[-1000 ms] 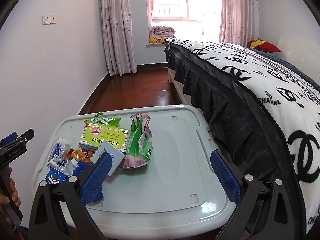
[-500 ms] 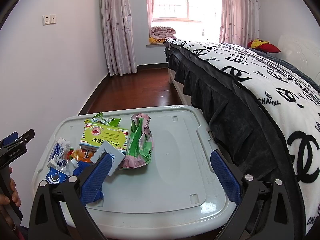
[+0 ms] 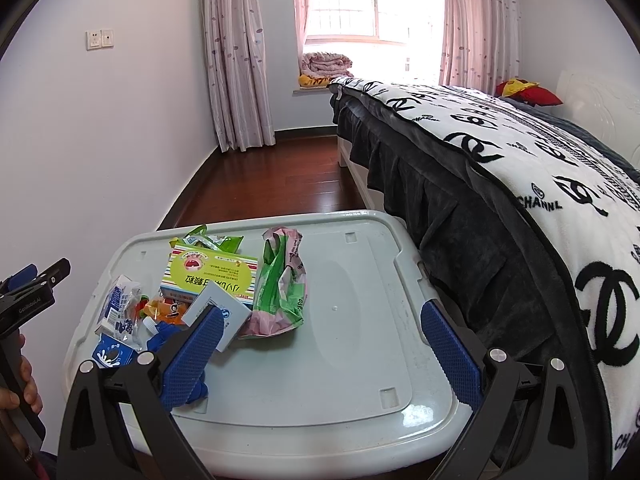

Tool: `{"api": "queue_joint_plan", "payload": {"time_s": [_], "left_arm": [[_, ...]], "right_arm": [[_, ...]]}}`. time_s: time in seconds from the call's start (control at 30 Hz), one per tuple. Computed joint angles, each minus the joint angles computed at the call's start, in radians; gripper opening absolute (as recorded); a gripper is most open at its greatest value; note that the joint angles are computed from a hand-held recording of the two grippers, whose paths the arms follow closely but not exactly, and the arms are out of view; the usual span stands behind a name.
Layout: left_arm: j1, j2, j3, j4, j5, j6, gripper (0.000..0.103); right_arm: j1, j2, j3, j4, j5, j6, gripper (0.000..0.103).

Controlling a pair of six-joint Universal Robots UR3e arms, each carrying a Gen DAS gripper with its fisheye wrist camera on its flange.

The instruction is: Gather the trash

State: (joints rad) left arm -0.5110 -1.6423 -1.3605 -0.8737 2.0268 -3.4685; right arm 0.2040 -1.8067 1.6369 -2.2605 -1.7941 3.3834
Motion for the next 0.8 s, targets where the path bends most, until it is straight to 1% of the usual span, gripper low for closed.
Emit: {"api": "queue_joint_plan", "payload": {"time_s": [0.57, 0.73, 0.8], "left_arm": [[0.002, 0.007, -0.008, -0.001, -0.009, -0.003, 0.092], [0.002, 0.006, -0.007, -0.002, -0.008, -0.007, 0.092], [0.009, 0.015, -0.018, 0.005, -0.022, -0.008, 0.092]], "right_arm": [[0.015, 0.012, -0.007, -0.001, -0.003, 0.006, 0.097], [0.015, 0.011, 0.002, -0.009, 0.005, -0.001, 0.097], [0.008, 0.007, 0.009, -0.015, 0.022, -0.013, 0.097]]}}
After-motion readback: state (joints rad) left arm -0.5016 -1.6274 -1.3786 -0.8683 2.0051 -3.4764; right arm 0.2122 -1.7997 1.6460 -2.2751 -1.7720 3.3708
